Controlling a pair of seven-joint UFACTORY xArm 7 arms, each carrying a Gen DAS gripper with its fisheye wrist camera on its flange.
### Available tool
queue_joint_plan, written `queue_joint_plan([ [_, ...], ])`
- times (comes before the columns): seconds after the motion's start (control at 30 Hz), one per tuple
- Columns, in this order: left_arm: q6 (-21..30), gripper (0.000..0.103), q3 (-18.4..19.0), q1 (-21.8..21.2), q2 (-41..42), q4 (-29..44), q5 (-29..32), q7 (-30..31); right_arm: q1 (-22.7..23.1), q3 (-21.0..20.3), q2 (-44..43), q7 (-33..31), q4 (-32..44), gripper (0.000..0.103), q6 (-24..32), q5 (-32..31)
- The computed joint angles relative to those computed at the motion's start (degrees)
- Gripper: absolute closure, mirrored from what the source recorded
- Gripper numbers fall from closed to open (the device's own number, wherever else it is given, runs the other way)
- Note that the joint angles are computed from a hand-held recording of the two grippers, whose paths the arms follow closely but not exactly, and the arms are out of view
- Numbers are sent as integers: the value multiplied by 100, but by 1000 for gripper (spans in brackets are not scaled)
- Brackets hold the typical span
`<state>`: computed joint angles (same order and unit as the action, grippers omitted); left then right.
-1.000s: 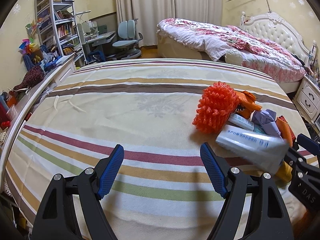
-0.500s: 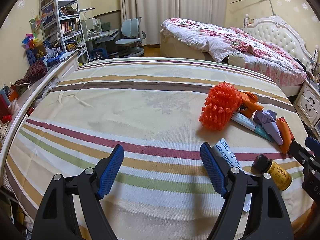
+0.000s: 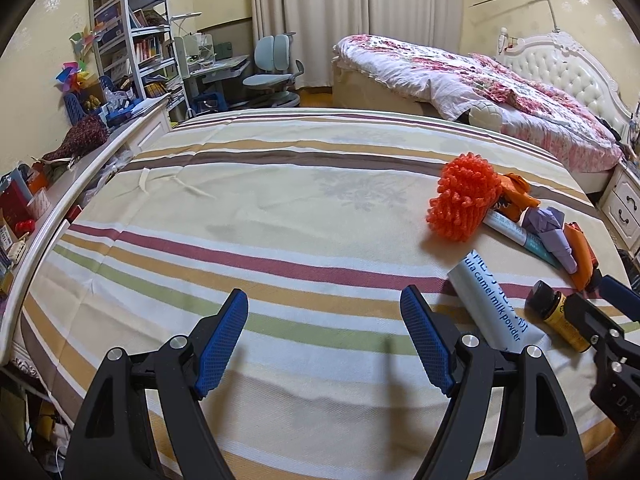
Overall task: Collect trash
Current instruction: 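Grasp the gold bottle with the right tool, then grasp the white milk-powder tube with the left tool while the right tool holds the bottle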
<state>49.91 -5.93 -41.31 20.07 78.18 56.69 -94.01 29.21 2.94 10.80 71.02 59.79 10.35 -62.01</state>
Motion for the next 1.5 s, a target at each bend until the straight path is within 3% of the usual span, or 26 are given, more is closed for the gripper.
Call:
queue_joint_plan([
  [0.3, -58, 27, -1, 9, 0, -40, -5, -13, 74, 47, 207, -989, 60, 70, 28, 955],
  [0.53, -37, 27, 8, -65, 102, 97, -15, 69, 223, -116, 154, -1084, -45, 77, -103, 1072],
  [0.83, -65, 27, 24, -140, 175, 225, -72, 159, 191, -241, -187, -228, -275, 77, -198, 305],
  [1.2, -35, 27, 60, -321, 376, 580, -164, 354, -651, 48, -735, 1172, -603, 77, -33, -920],
  [1.5, 12, 27, 154, -481, 631, 1002, -272, 528, -1198, 243, -827, 1654, -771, 77, 206, -1389],
])
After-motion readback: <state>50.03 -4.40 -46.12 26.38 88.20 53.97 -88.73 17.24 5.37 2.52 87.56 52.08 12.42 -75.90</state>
